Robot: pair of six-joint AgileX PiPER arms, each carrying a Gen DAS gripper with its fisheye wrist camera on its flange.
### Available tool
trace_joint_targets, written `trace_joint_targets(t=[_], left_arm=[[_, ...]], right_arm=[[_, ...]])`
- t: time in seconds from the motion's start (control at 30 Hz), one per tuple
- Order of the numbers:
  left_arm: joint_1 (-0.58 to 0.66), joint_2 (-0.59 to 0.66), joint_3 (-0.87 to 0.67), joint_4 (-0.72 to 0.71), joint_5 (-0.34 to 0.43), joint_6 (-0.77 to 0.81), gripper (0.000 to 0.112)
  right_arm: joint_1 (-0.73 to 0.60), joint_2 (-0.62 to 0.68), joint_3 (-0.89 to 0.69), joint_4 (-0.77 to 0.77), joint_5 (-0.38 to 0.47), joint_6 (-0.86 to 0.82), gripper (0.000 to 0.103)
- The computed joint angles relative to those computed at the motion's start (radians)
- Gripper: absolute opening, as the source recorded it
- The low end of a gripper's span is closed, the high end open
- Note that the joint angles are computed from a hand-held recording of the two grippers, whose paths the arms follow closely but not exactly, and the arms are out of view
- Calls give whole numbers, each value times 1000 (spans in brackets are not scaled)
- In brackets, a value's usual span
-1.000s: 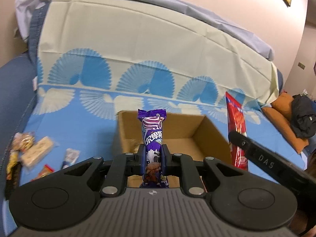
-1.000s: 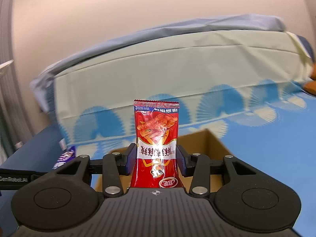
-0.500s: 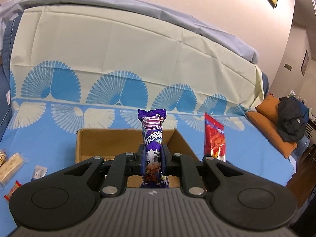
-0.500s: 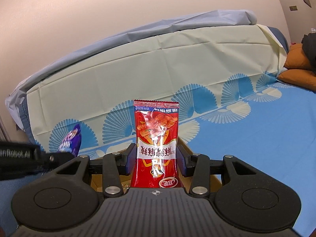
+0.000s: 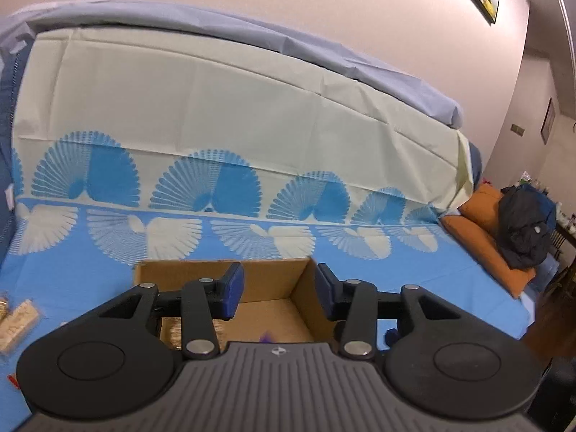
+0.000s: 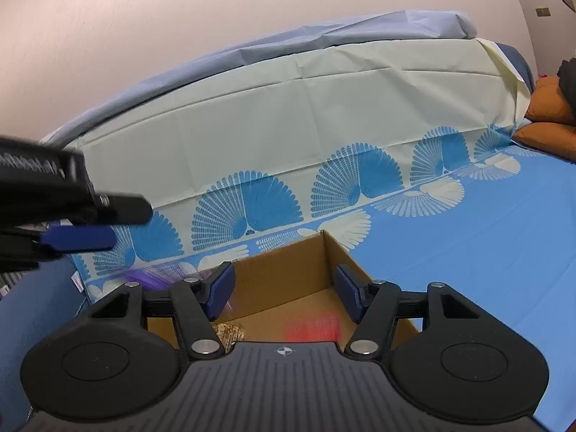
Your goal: Organize snacks
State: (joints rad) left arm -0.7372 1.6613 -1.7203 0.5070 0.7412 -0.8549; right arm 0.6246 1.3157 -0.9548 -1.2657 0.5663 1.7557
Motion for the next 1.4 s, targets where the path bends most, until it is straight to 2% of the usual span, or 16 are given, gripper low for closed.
trace_joint_targets(t=[0.27, 0.43, 0.47, 0.67, 0.8, 0.93, 1.0, 1.07, 1.13, 1.17, 1.3, 1.4], left_arm=[[54, -181, 288, 45, -61, -97, 45], [128, -342, 522, 58, -116, -114, 17], [143, -372, 563, 61, -125, -112, 16], [254, -553, 813, 127, -189, -95, 16], [373, -611, 953, 177, -225, -57, 16], [462, -571, 1017, 287, -179, -149, 16], [488, -521, 1017, 324, -149, -181, 20], [517, -469, 1019, 369, -151, -209, 24], [512, -405, 1000, 431, -117, -259, 53], [506, -368, 987, 467, -91, -295, 58], [498, -225, 914, 507, -40, -300, 67], [466, -133, 846, 516, 40, -317, 74]], right_arm=[[31, 22, -1, -8, 15, -13, 65], [69, 41, 5, -55, 27, 1, 65], [75, 45, 6, -66, 27, 8, 63], [128, 47, 44, -196, 26, 123, 39], [161, 47, 60, -249, 2, 164, 37], [169, 56, 49, -185, -66, 105, 37], [155, 57, 39, -114, -139, 53, 37], [165, 67, 23, -73, -167, 4, 38], [186, 84, 4, -50, -173, -28, 38], [195, 93, -3, -45, -177, -34, 38], [220, 132, -41, 20, -204, -128, 38], [238, 162, -79, 83, -222, -228, 38]])
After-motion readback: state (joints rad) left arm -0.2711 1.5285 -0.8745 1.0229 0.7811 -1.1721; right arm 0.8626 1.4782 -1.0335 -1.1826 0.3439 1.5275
